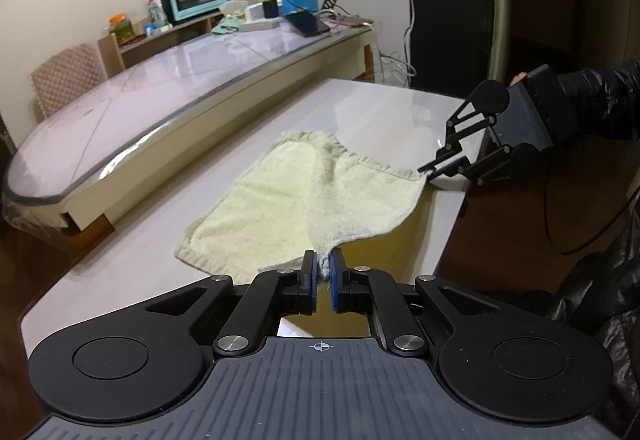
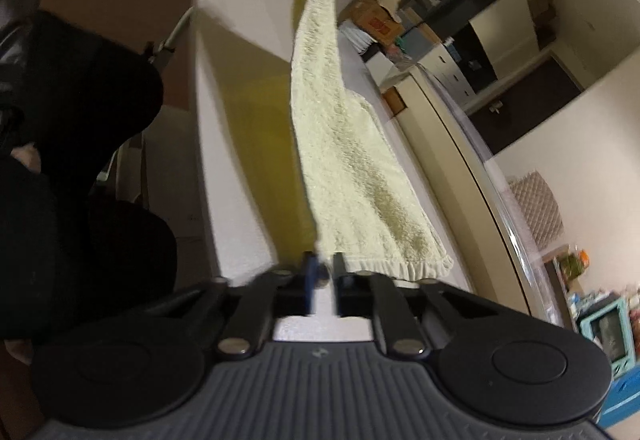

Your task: Fold towel

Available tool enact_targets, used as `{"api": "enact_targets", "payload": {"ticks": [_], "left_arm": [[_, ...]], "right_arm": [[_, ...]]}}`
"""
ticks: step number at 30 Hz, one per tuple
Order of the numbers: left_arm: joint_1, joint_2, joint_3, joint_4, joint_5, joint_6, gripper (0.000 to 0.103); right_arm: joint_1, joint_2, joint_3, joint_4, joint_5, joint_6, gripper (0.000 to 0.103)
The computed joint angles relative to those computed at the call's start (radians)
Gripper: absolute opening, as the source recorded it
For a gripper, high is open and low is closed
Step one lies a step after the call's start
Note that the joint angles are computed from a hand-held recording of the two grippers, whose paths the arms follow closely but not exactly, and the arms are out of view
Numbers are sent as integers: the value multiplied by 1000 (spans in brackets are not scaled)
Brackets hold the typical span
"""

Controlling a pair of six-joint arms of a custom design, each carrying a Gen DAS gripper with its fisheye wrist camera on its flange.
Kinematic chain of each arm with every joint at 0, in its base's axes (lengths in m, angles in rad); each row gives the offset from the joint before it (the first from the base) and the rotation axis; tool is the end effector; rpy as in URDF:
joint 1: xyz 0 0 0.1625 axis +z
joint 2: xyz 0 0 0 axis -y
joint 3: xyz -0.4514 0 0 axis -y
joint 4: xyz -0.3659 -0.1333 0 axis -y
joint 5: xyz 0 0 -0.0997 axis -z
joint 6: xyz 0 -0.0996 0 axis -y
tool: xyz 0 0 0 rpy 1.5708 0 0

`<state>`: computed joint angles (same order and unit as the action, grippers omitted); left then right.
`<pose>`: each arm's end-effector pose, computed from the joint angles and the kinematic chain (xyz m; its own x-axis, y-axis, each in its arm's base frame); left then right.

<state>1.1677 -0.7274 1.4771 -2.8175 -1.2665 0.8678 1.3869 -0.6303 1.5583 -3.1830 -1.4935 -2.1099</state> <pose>-0.1394 -0.7428 0.1773 -0.3405 0.7739 -0.5340 0.9352 0.3375 -0.1073 0.0062 -0.7376 0.1217 0.3862 -0.7228 0.5731 -0.9216 -0.2758 0.2731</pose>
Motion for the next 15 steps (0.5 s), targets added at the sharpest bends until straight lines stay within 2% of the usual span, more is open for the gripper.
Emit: {"api": "enact_targets", "payload": {"ticks": [4, 9, 15], "left_arm": [[-4, -13, 39, 9, 12, 17, 6], [-2, -33, 117, -9, 23, 10, 6], [-6, -46, 180, -34, 46, 6, 6]], "right_arm": [[8, -21, 9, 21, -31, 32, 6], [19, -102, 49, 84, -82, 90, 6], [40, -154, 77, 144, -126, 87, 6]]}}
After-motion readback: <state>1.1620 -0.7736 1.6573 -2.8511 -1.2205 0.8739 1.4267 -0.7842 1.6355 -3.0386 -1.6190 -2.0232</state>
